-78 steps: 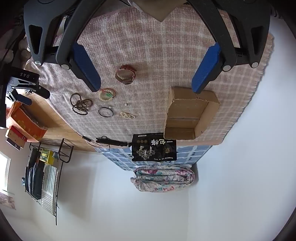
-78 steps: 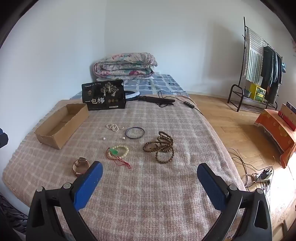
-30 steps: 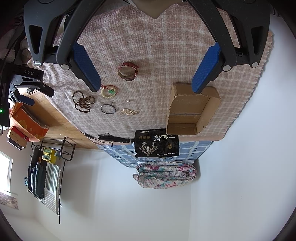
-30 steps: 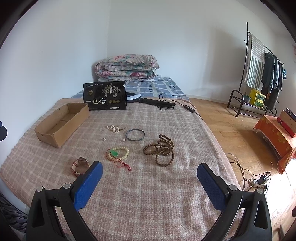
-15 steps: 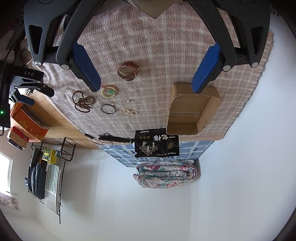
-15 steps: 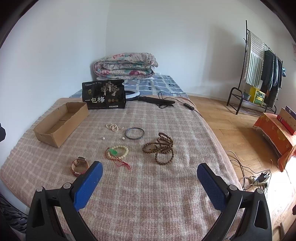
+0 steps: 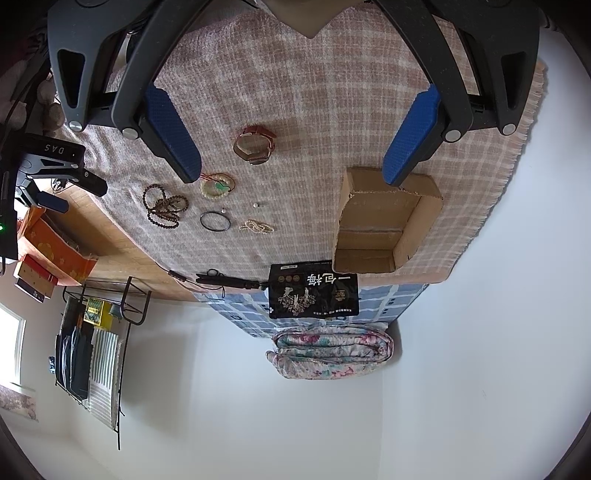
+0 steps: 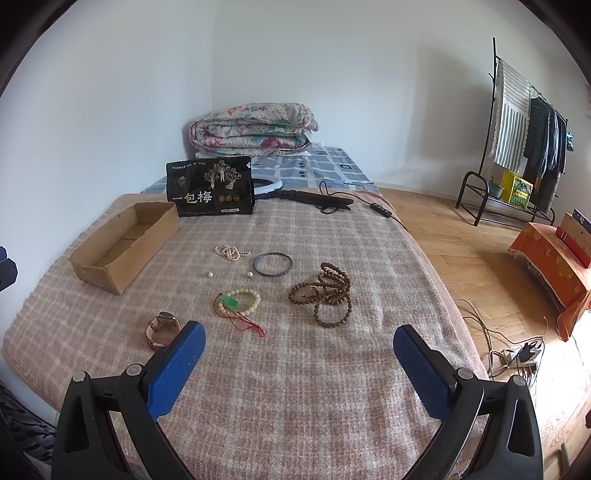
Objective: Organize jewelry
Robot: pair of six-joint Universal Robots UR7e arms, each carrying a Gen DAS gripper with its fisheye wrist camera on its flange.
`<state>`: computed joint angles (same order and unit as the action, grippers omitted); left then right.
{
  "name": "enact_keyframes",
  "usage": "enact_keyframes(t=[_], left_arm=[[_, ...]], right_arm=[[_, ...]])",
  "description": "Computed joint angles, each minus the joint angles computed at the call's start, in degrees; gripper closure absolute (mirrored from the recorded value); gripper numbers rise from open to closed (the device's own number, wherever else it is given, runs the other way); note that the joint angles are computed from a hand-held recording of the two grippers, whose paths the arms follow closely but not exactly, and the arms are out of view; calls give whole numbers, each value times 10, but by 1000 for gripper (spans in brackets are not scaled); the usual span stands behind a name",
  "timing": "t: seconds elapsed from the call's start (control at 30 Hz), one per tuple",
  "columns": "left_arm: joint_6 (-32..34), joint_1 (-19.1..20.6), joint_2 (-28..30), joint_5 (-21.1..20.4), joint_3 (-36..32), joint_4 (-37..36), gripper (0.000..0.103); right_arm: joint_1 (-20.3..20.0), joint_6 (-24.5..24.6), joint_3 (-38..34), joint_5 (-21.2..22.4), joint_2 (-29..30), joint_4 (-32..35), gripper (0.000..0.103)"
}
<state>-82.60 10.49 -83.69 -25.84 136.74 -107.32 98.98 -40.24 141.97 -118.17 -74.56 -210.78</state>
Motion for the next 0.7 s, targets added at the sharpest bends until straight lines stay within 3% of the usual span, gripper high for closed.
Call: enact_keyframes(t=[0.27, 0.7], left_arm=[[11, 10, 4, -5, 8, -20, 3], [120, 82, 12, 5, 0, -103, 3]], right_arm=[[0, 10, -4, 2, 1, 11, 0], [-24, 66, -42, -4, -18, 87, 0]])
